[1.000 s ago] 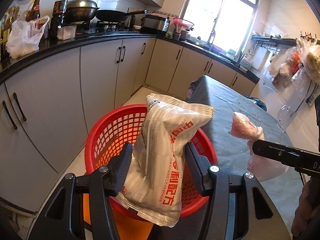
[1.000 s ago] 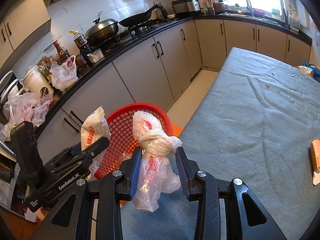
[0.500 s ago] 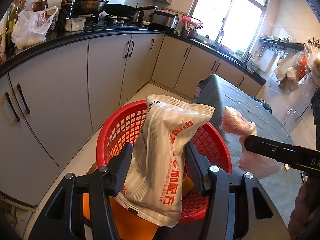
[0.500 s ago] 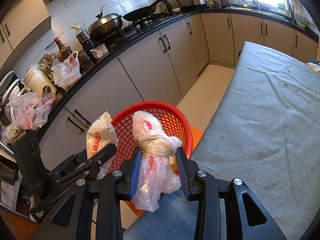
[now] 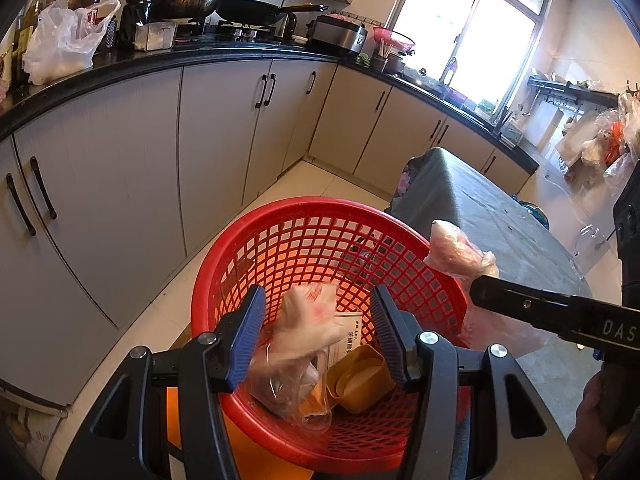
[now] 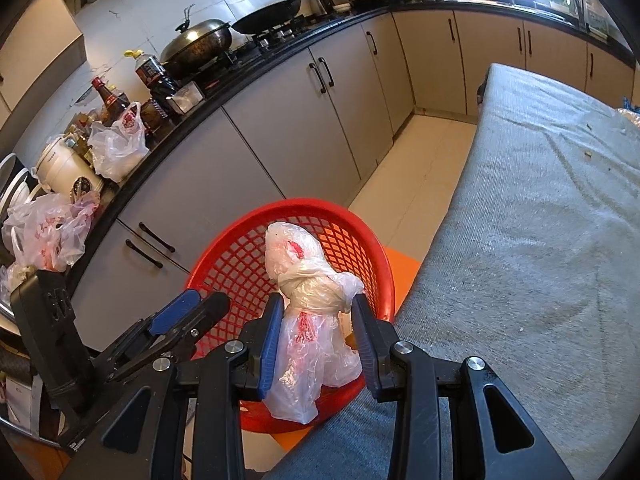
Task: Collect trash
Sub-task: 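Lower the white bag into the basket and open the left gripper while the right holds the pink bag, then open the right gripper to drop the pink bag into the basket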
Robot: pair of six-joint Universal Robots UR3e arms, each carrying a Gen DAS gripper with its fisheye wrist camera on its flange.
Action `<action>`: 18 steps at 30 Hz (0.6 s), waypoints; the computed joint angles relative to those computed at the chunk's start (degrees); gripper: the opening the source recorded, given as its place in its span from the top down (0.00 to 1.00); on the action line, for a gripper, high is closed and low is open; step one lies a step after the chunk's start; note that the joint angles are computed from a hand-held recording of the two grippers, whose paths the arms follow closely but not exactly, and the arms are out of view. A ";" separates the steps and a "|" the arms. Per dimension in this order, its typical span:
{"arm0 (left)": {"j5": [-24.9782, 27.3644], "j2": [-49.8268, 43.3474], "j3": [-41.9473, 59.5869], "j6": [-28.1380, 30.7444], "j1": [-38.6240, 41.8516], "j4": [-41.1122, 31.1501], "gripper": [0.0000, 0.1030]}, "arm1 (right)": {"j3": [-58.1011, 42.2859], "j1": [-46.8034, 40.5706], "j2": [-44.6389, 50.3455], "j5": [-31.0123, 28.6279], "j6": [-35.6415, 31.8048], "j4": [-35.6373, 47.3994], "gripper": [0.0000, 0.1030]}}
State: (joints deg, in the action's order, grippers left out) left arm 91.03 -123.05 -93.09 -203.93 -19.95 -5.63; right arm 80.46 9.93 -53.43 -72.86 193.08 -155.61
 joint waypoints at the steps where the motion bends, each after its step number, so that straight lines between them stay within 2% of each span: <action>1: -0.12 -0.16 0.01 -0.04 0.11 0.04 0.49 | -0.52 0.00 0.35 0.04 0.09 0.35 0.63; 6: -0.80 0.40 -1.04 -0.56 0.64 0.54 0.49 | -2.74 0.46 2.03 0.09 -0.47 1.72 0.59; 10: -0.96 1.32 -1.71 -0.70 0.76 0.79 0.49 | -0.90 0.15 0.82 0.54 -0.57 0.65 0.59; 14: -1.31 2.31 -1.86 -0.97 0.17 0.36 0.49 | 3.62 -0.80 -2.61 0.55 -0.67 -1.72 0.59; 18: -0.94 2.67 -0.18 -0.52 -1.55 -0.83 0.48 | 12.48 -3.79 -9.06 1.41 -1.00 -5.89 0.59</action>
State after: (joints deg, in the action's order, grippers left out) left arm 90.09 -120.38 -93.27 -204.45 -21.50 -6.46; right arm 92.95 6.14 -62.48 -71.45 192.08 -161.50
